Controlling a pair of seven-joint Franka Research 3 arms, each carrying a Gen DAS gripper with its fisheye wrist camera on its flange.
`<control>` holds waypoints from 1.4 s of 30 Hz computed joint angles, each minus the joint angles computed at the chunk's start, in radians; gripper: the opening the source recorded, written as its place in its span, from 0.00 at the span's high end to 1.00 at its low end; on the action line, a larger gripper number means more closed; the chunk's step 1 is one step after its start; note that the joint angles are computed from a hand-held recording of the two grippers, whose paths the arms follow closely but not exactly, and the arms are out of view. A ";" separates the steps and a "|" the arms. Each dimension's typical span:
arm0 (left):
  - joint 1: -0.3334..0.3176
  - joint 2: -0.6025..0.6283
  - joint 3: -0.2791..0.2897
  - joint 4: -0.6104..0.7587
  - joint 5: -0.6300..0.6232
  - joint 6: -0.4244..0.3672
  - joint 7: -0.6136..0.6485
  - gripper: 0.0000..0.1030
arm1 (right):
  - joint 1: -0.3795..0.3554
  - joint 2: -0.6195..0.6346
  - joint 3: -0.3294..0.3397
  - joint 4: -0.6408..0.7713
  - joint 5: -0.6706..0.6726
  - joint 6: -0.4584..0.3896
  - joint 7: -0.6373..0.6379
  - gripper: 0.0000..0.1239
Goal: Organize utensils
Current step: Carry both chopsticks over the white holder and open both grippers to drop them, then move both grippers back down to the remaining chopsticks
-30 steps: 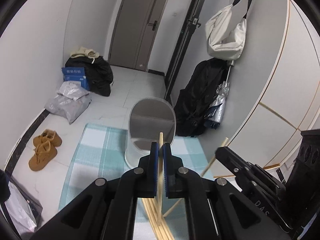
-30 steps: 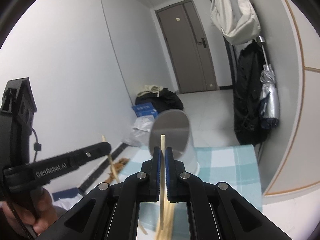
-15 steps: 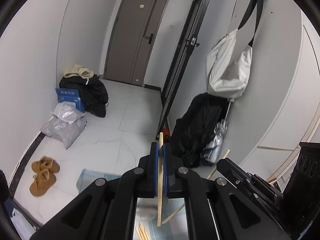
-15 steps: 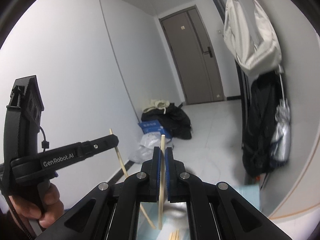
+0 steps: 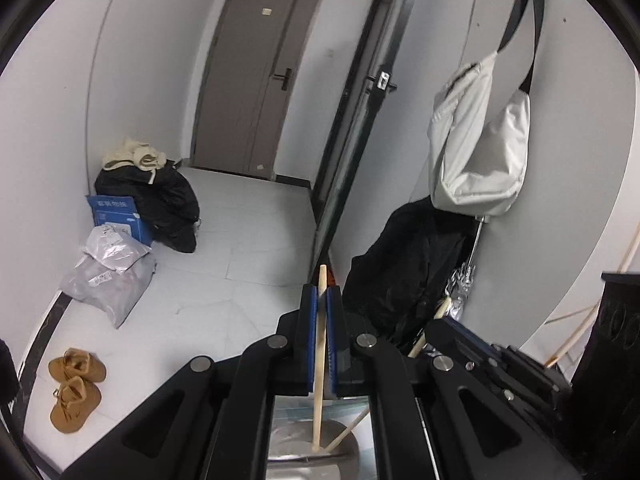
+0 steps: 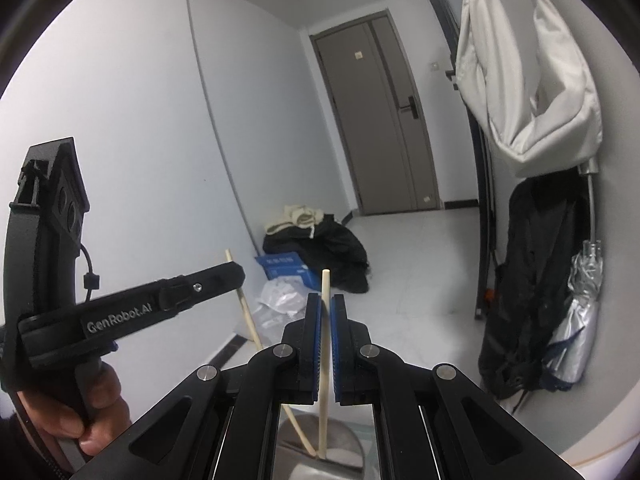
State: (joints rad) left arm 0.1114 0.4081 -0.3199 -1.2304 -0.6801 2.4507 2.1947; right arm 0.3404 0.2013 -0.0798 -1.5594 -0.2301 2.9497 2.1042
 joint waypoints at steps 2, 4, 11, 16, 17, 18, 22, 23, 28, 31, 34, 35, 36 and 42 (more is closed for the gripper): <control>0.000 0.010 -0.002 -0.004 0.000 0.011 0.012 0.99 | 0.004 0.020 -0.013 0.011 -0.019 0.010 0.007 0.97; 0.003 0.033 -0.007 0.020 -0.001 -0.005 0.010 0.99 | 0.009 0.038 -0.024 0.021 -0.028 0.016 0.010 0.97; 0.019 0.044 -0.038 0.001 -0.046 0.030 0.110 0.99 | 0.014 0.073 -0.021 0.017 0.020 0.027 -0.079 0.97; 0.038 0.017 -0.047 -0.054 -0.098 0.018 0.188 0.99 | 0.004 0.066 0.008 -0.020 0.078 0.022 -0.162 0.97; 0.040 0.014 -0.042 -0.057 -0.103 0.001 0.184 0.99 | -0.002 0.064 0.016 -0.028 0.099 0.020 -0.178 0.97; 0.035 0.016 -0.033 -0.052 -0.097 -0.015 0.170 0.99 | -0.013 0.063 0.031 -0.034 0.127 0.020 -0.202 0.97; 0.017 0.017 0.006 -0.035 -0.042 -0.068 0.081 0.93 | -0.059 0.042 0.095 -0.069 0.262 0.002 -0.318 0.94; 0.012 0.014 0.017 -0.034 -0.019 -0.078 0.052 0.85 | -0.068 0.037 0.109 -0.077 0.298 -0.002 -0.346 0.94; 0.017 -0.086 0.031 -0.166 -0.032 -0.001 0.032 0.44 | -0.034 -0.021 0.070 -0.145 0.297 -0.031 -0.294 0.94; -0.028 -0.159 0.079 -0.269 0.063 0.091 -0.061 0.38 | -0.017 -0.076 0.053 -0.212 0.239 -0.022 -0.203 0.92; -0.038 -0.228 0.093 -0.364 0.079 0.124 -0.089 0.37 | -0.019 -0.134 0.060 -0.281 0.176 -0.014 -0.121 0.92; -0.040 -0.244 0.099 -0.386 0.076 0.129 -0.089 0.37 | -0.026 -0.148 0.069 -0.297 0.165 -0.011 -0.107 0.91; -0.046 -0.271 0.106 -0.420 0.083 0.139 -0.102 0.37 | -0.031 -0.161 0.076 -0.314 0.141 -0.009 -0.082 0.91; -0.082 -0.383 0.151 -0.550 0.043 0.165 -0.081 0.30 | -0.112 -0.292 0.159 -0.461 -0.167 0.025 0.241 0.71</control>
